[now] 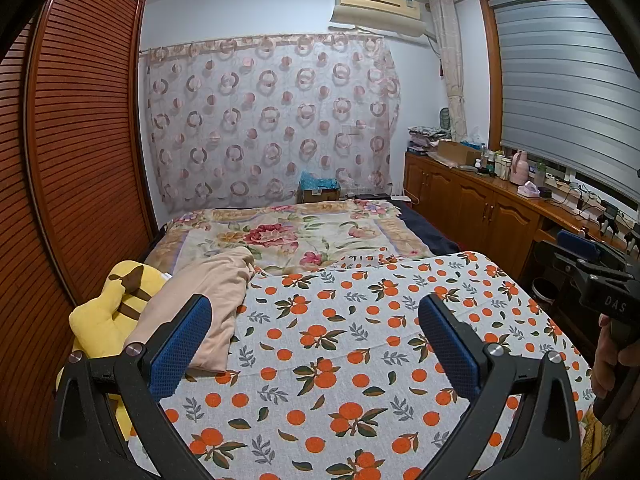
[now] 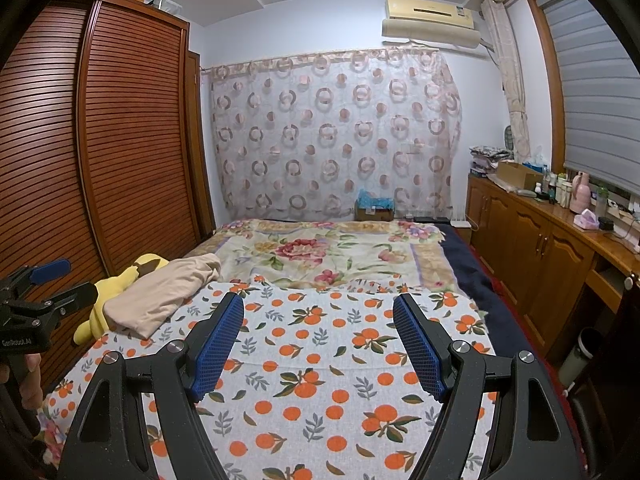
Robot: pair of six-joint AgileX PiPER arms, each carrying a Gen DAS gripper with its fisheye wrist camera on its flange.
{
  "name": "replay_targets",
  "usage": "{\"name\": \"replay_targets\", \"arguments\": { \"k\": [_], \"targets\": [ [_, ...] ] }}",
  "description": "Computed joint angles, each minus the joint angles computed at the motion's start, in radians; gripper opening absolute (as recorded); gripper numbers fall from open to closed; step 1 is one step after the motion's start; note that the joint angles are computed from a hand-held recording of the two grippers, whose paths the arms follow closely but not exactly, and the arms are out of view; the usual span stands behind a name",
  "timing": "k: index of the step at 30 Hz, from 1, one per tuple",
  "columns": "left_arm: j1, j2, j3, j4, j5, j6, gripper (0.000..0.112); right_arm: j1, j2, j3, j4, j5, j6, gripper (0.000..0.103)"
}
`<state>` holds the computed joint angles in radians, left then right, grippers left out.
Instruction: Fold small clothes
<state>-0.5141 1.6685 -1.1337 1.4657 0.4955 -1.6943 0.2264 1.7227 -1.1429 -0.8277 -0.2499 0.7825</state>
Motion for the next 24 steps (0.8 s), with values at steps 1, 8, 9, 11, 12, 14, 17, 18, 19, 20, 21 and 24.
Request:
{"name": "replay_targets", "arguments": {
  "k": [1, 8, 9, 11, 12, 14, 17, 18, 19, 20, 21, 24],
  "targets": [
    [-0.001, 0.000, 0.000, 0.000, 0.000, 0.000, 0.103, -0.003, 0.002, -0.001, -0.012, -0.003, 0.010, 0.079],
    [0.000, 0.001, 0.000, 0.003, 0.001, -0.002, 0.103, -0.014, 0.008, -0.020, -0.087, -0.001, 0.083, 0.079],
    [0.001, 0.002, 0.001, 0.005, 0.000, -0.004, 0.103, -0.015, 0.008, -0.020, -0.091, -0.003, 0.086, 0.079],
    [0.000, 0.001, 0.001, 0.003, 0.001, -0.003, 0.103, -0.016, 0.008, -0.018, -0.084, -0.006, 0.077, 0.079],
    [0.000, 0.000, 0.002, 0.003, 0.000, -0.003, 0.103, -0.018, 0.009, -0.019, -0.084, -0.008, 0.077, 0.079],
    [0.000, 0.000, 0.001, 0.003, 0.001, -0.002, 0.103, -0.019, 0.012, -0.021, -0.088, -0.008, 0.080, 0.079],
    [0.001, 0.001, 0.001, 0.004, -0.001, -0.004, 0.103, -0.021, 0.013, -0.022, -0.096, -0.010, 0.088, 0.079],
    [0.000, -0.001, 0.002, 0.002, 0.000, -0.003, 0.103, -0.020, 0.012, -0.022, -0.091, -0.009, 0.083, 0.079],
    [0.000, 0.001, 0.001, 0.006, 0.000, -0.005, 0.103, -0.020, 0.013, -0.026, -0.096, -0.007, 0.089, 0.079],
    [0.000, 0.000, 0.002, 0.005, 0.001, -0.004, 0.103, -0.021, 0.013, -0.021, -0.090, -0.011, 0.082, 0.079],
    [0.000, 0.001, 0.002, 0.006, 0.000, -0.006, 0.103, -0.023, 0.013, -0.016, -0.082, -0.017, 0.073, 0.079],
    [-0.001, -0.001, 0.002, 0.005, 0.002, -0.004, 0.103, -0.023, 0.013, -0.016, -0.084, -0.017, 0.075, 0.079]
  ]
}}
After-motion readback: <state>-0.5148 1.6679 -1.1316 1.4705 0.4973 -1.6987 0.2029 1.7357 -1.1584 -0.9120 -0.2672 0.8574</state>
